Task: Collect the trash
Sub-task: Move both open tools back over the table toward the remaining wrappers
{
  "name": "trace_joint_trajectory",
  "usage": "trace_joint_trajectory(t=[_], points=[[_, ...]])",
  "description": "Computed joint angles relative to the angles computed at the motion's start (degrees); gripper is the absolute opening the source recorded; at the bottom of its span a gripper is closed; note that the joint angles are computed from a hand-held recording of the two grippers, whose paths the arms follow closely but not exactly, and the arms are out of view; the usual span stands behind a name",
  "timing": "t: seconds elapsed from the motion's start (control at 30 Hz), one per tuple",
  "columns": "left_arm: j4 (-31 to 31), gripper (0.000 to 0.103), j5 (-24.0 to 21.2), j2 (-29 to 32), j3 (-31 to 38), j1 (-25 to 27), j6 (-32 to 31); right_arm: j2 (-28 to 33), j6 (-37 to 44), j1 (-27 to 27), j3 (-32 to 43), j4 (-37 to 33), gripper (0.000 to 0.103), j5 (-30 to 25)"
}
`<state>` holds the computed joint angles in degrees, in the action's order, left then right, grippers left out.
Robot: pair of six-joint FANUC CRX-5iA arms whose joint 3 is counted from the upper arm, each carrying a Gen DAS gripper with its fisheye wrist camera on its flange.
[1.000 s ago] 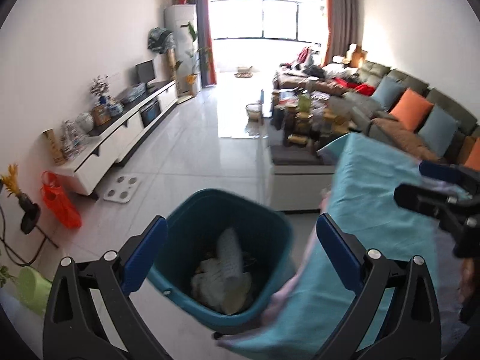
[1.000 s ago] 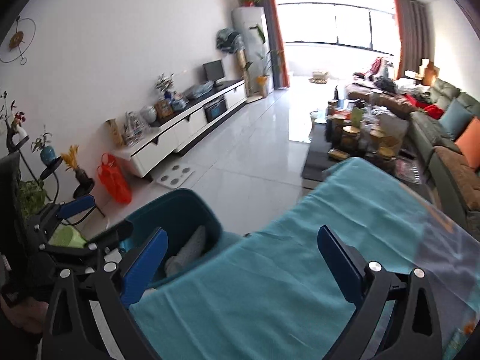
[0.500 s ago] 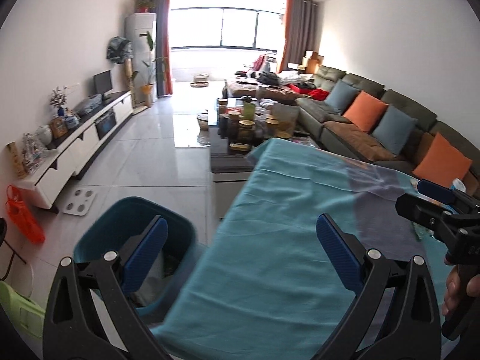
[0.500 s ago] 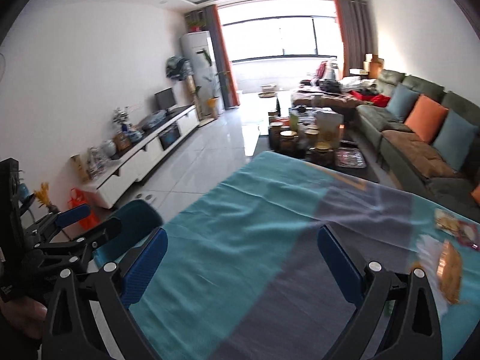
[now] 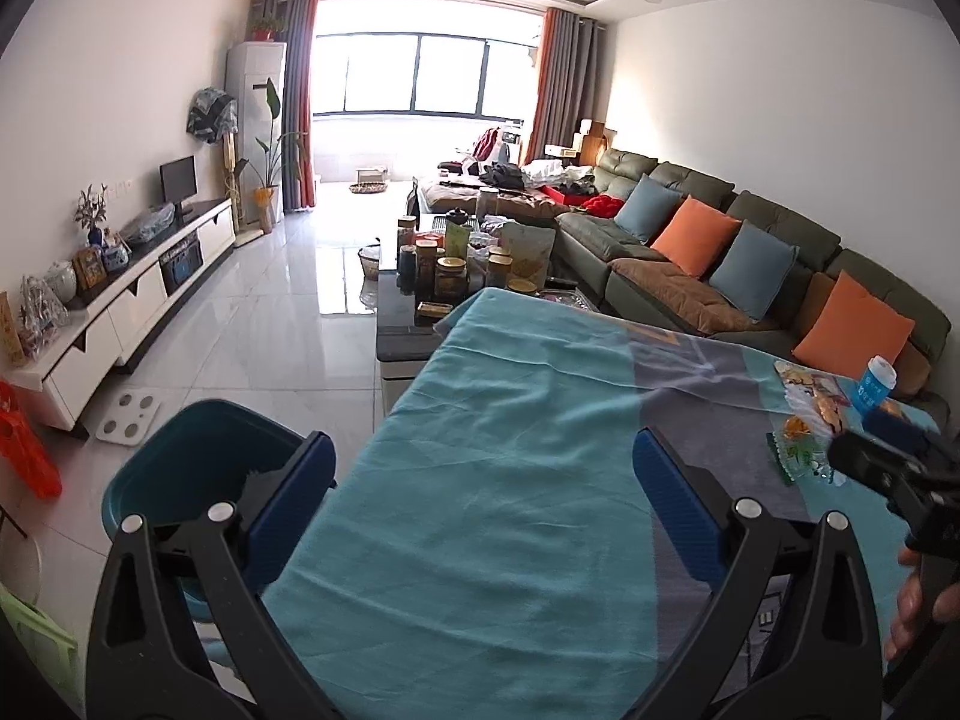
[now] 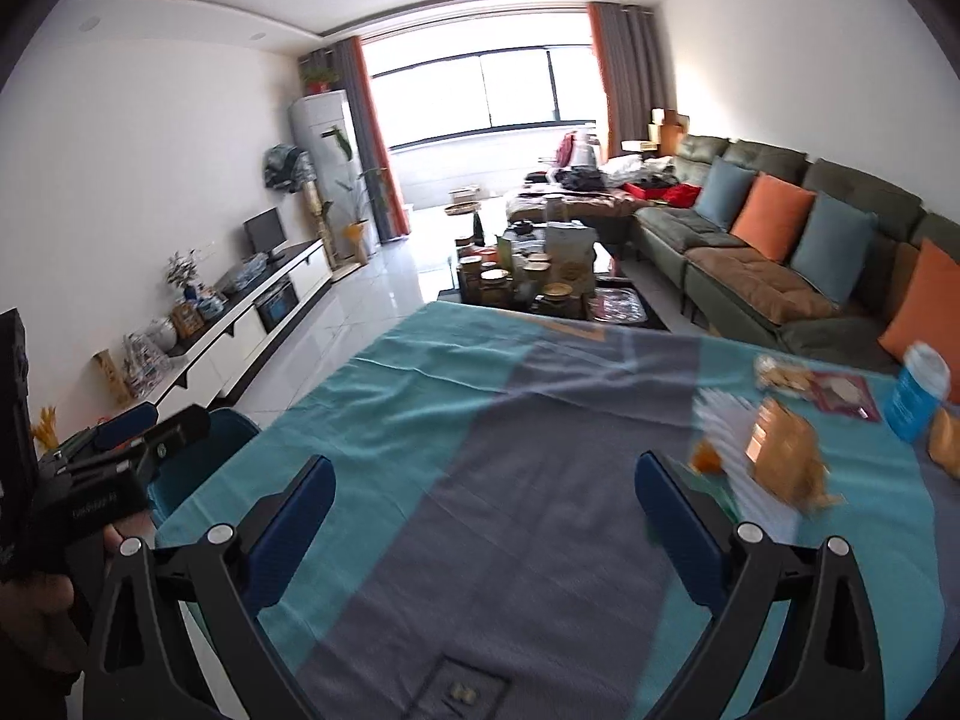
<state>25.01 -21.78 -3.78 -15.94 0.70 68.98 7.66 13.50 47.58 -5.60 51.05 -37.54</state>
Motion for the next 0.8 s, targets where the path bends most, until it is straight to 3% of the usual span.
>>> trace_joint_trajectory(t=[0.07, 0.17, 0.23, 0.3, 0.4, 0.47, 0.53, 0.8], points=[[6.5, 0.098, 0.5, -0.4, -2.2, 0.2, -4.8, -1.8, -3.5, 0.4, -2.8, 1.8, 0.096, -1.1], [2.2, 0.098, 2.2, -0.6, -2.1, -0.4, 1.1, -4.4, -7.6, 1.0, -6.5, 3.2, 0.096, -2.8], [4.0, 0.098, 4.2, -1.0, -3.5, -1.2, -0.6, -6.0, -9.3, 1.7, -8.6, 3.9, 0.096, -5.3], [7.8, 0.098, 4.7, -1.2, -4.7, -1.8, -4.5, -7.4, -11.0, 2.3, -10.4, 4.7, 0.096, -7.0], [6.8, 0.098, 4.0, -0.9, -4.1, -3.0, -6.9, -9.7, -13.4, 3.1, -12.9, 5.0, 0.096, -10.5], [9.1, 0.098, 4.4, -0.7, -4.5, -4.3, -11.4, -10.9, -14.9, 3.2, -14.4, 5.9, 0.096, -12.1], [15.2, 0.098, 4.7, -0.2, -5.4, -5.9, -18.6, -11.9, -16.2, 3.0, -15.5, 6.2, 0.096, -13.8], [19.2, 0.098, 3.2, 3.1, -3.3, -11.7, -27.6, -14.2, -18.5, 0.6, -17.6, 7.1, 0.096, -15.7]])
